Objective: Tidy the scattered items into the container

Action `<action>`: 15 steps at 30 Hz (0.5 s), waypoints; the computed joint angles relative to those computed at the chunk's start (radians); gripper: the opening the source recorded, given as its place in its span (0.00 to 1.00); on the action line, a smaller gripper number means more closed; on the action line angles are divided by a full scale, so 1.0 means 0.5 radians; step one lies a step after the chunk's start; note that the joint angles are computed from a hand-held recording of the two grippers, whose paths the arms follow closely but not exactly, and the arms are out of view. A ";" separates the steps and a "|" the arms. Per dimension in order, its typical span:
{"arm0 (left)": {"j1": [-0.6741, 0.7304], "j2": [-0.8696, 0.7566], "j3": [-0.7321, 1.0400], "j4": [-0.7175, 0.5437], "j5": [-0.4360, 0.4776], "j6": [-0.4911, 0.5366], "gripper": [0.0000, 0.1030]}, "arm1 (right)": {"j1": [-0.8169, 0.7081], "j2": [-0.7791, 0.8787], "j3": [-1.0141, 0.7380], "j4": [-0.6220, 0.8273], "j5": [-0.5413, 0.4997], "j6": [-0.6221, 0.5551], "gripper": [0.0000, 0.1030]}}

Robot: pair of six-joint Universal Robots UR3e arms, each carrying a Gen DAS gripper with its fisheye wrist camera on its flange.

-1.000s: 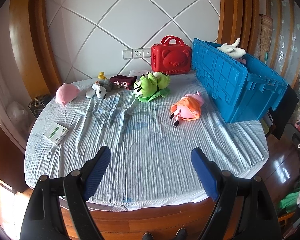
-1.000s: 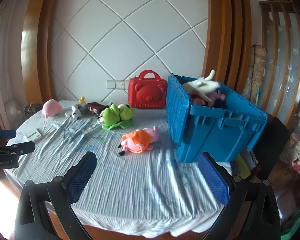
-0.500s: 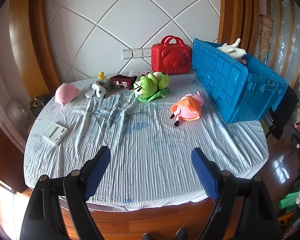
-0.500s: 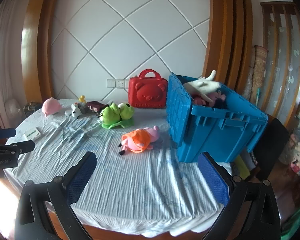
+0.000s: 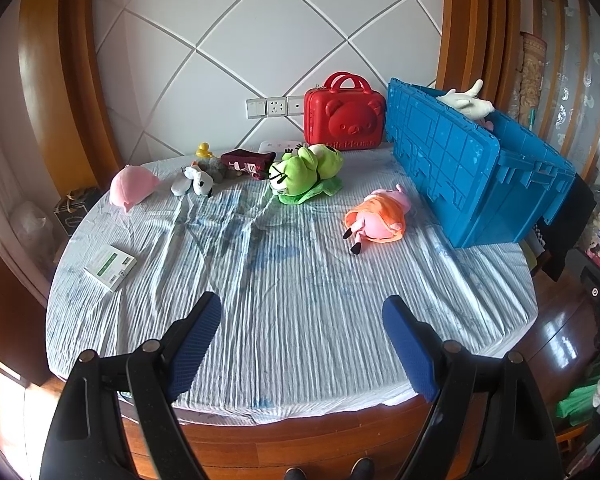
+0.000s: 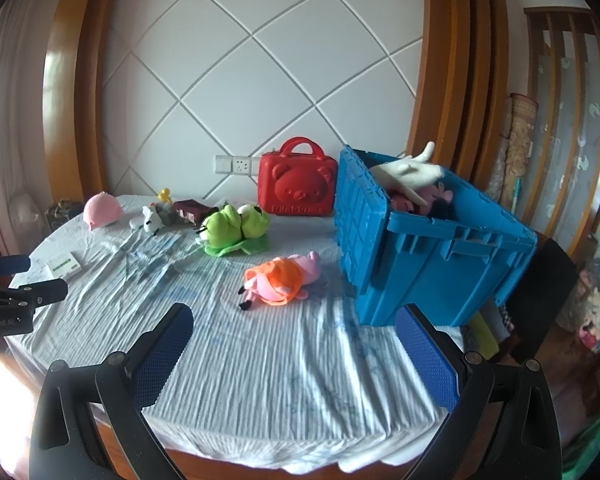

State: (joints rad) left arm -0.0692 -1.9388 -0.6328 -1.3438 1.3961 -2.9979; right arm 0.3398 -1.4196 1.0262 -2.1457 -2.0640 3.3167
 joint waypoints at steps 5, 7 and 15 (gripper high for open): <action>0.052 0.040 -0.074 0.026 -0.046 0.027 0.81 | 0.035 0.055 -0.074 0.038 -0.039 0.020 1.00; 0.080 0.061 -0.111 0.032 -0.081 0.045 0.81 | 0.052 0.080 -0.111 0.068 -0.050 0.031 1.00; 0.244 0.133 -0.229 0.030 -0.225 0.152 0.81 | 0.194 0.277 -0.381 0.210 -0.175 0.100 1.00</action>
State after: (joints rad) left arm 0.0527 -1.8724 -0.7472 -1.3288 1.2838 -2.9216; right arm 0.4367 -1.2811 0.8356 -2.0409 -2.1516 3.3666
